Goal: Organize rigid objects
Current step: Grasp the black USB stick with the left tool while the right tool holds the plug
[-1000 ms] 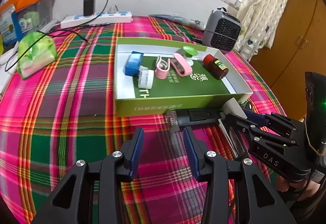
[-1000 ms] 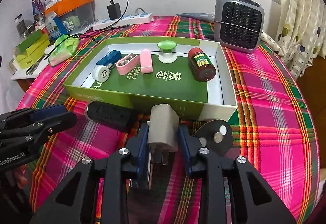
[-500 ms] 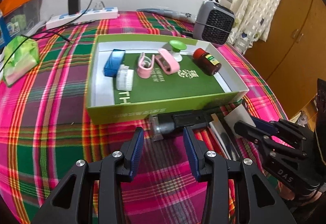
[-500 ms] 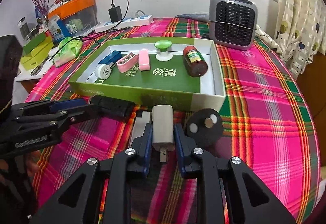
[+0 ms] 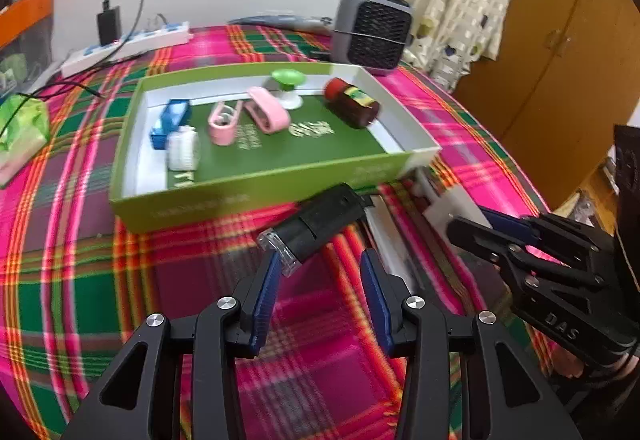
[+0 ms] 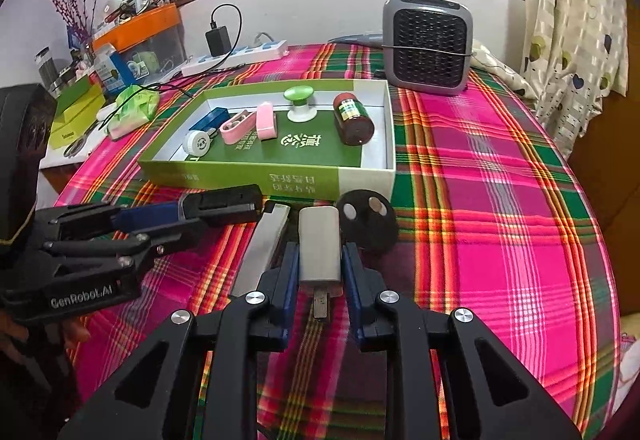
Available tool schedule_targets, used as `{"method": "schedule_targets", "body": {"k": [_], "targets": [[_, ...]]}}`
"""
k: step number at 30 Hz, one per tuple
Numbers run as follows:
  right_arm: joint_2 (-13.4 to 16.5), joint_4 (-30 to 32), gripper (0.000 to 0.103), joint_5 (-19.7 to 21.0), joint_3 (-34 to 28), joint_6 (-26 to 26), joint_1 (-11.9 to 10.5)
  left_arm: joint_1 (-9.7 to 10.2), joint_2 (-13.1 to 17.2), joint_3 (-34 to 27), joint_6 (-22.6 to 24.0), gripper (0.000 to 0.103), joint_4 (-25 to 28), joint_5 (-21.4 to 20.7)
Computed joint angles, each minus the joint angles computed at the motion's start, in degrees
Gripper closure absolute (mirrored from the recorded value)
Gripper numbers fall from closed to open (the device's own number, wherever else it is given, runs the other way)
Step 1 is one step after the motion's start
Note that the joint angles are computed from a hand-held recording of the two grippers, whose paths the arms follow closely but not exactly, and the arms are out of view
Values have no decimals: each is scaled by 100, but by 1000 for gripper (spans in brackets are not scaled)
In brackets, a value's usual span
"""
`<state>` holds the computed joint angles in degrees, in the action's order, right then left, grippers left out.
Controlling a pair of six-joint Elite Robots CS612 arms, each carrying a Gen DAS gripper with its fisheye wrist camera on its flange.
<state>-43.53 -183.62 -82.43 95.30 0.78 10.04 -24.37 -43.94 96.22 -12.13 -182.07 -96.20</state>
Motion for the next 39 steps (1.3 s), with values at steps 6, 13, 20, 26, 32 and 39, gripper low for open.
{"method": "schedule_targets", "body": {"k": [6, 13, 20, 26, 32, 39], "targets": [[-33, -60, 82, 37, 96, 10, -31, -82, -33, 43, 134, 63, 42, -44], [-73, -143, 82, 18, 213, 26, -90, -155, -99, 130, 290, 63, -48, 37], [-134, -192, 82, -33, 357, 8, -155, -146, -128, 93, 384, 63, -91, 426], [-174, -182, 82, -92, 439, 135, -238, -167, -12, -169, 759, 63, 261, 512], [-159, -128, 82, -187, 417, 215, -279, -216, 83, -327, 958, 63, 481, 588], [-128, -103, 82, -165, 359, 162, -288, -230, 139, -414, 989, 63, 521, 693]]}}
